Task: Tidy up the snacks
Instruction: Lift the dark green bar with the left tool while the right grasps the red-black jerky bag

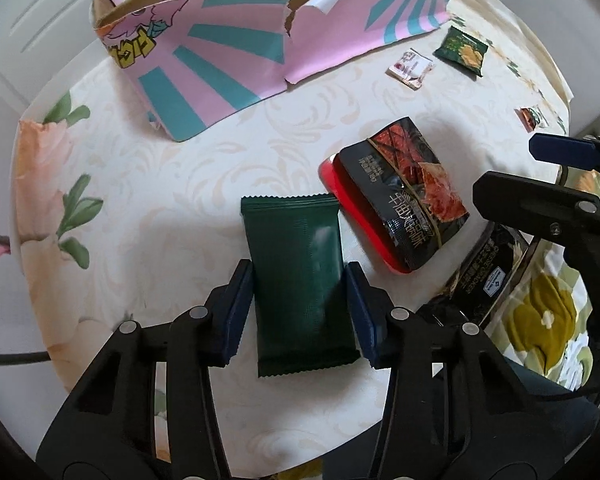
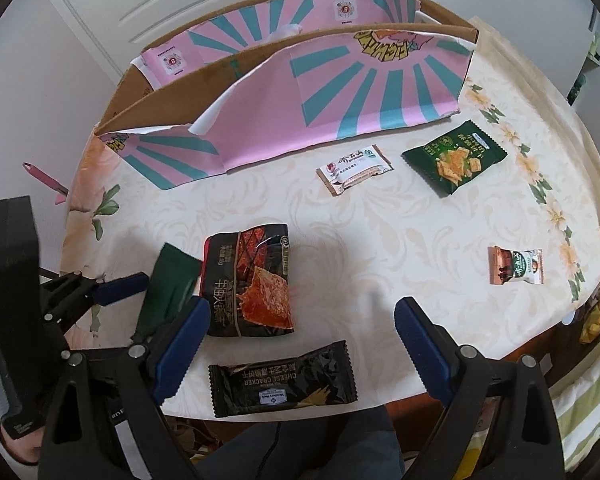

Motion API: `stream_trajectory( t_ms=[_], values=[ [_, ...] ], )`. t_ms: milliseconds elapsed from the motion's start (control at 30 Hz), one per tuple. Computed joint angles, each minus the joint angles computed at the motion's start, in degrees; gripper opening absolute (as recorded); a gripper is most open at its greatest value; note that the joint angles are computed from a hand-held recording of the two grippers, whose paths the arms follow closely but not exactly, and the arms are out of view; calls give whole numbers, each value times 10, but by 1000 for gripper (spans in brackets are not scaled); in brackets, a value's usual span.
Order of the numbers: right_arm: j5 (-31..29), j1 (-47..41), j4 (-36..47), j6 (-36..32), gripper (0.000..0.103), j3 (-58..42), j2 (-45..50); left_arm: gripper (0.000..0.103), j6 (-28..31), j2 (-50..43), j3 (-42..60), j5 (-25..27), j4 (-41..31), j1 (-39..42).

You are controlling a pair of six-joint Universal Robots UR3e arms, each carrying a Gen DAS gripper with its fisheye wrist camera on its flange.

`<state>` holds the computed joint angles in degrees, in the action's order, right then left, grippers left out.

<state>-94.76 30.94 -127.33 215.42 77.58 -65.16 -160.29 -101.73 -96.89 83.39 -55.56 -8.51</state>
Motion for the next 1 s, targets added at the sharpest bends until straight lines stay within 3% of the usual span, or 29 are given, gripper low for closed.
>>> stream_trajectory(
  t_ms=[533,1000],
  values=[
    [8,7,14,-13,92,-58,47,40,6,65,-29,-51,-36,70],
    [-12,36,86,-30,92,-231,189,40,11,105,-49,-71,-47,138]
  ],
)
